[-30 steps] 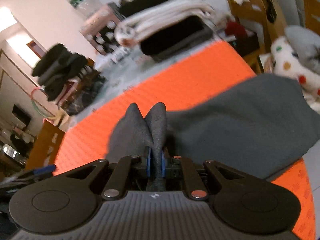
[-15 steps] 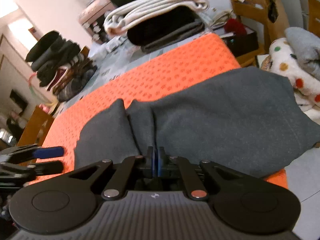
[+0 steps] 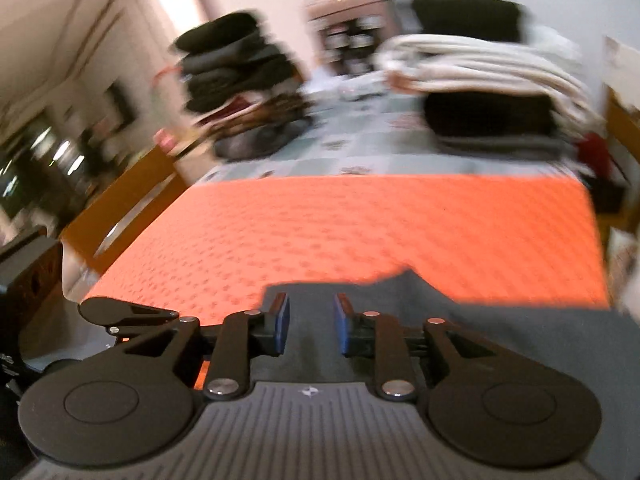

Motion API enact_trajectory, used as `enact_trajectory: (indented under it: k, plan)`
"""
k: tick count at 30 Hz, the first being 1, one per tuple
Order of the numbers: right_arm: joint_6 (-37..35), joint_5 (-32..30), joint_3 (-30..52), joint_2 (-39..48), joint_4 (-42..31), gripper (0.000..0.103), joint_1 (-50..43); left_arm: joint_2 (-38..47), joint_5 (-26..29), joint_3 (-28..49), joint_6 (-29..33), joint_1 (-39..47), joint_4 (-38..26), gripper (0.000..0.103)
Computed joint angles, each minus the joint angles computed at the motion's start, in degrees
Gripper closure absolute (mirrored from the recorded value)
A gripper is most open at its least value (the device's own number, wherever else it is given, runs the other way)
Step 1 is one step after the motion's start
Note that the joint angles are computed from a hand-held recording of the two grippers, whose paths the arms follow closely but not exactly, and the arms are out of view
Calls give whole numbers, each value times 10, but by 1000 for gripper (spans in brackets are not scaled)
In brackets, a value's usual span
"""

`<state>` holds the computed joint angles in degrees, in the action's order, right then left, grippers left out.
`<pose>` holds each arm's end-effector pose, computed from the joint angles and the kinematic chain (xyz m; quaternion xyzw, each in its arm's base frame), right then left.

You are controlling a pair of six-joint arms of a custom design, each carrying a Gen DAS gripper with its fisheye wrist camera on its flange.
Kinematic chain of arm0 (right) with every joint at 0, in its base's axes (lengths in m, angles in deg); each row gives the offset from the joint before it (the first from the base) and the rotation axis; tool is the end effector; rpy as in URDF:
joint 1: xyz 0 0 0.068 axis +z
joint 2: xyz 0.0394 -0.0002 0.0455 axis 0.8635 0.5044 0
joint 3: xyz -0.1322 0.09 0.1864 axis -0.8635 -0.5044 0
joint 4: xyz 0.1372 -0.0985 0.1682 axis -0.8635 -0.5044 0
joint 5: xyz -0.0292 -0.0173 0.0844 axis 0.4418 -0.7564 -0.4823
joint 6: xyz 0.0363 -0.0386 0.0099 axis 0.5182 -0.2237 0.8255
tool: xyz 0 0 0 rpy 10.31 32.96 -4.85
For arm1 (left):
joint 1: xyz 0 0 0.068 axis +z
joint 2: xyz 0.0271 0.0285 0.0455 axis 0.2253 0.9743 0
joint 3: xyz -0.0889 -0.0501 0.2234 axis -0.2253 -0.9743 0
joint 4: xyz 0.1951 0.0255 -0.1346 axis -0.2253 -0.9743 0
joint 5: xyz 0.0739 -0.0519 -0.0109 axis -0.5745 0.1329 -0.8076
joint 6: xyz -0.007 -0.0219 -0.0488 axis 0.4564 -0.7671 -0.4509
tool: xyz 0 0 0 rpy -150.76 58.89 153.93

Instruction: Fold clothes

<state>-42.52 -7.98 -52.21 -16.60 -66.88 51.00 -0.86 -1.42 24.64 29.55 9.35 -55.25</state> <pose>0.1321 -0.0036 0.2281 0.0021 0.8904 0.2010 0.4085 0.2054 -0.0355 0.2007 0.3953 0.8366 -0.2507 0.2847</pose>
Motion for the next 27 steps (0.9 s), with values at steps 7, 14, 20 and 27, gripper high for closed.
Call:
enact_trajectory:
  k: [7, 14, 20, 27]
  plan:
    - [-148, 2, 162, 267, 8, 74, 89, -26, 23, -13, 32, 47, -50, 58]
    - [-255, 38, 298, 440, -51, 74, 161, -24, 43, -46, 44, 75, -64, 66]
    - [-314, 84, 383, 544, -83, 74, 220, -33, 52, -69, 16, 80, -42, 66]
    - [-339, 132, 398, 574, -78, 97, 238, -28, 50, -76, -5, 86, -32, 75]
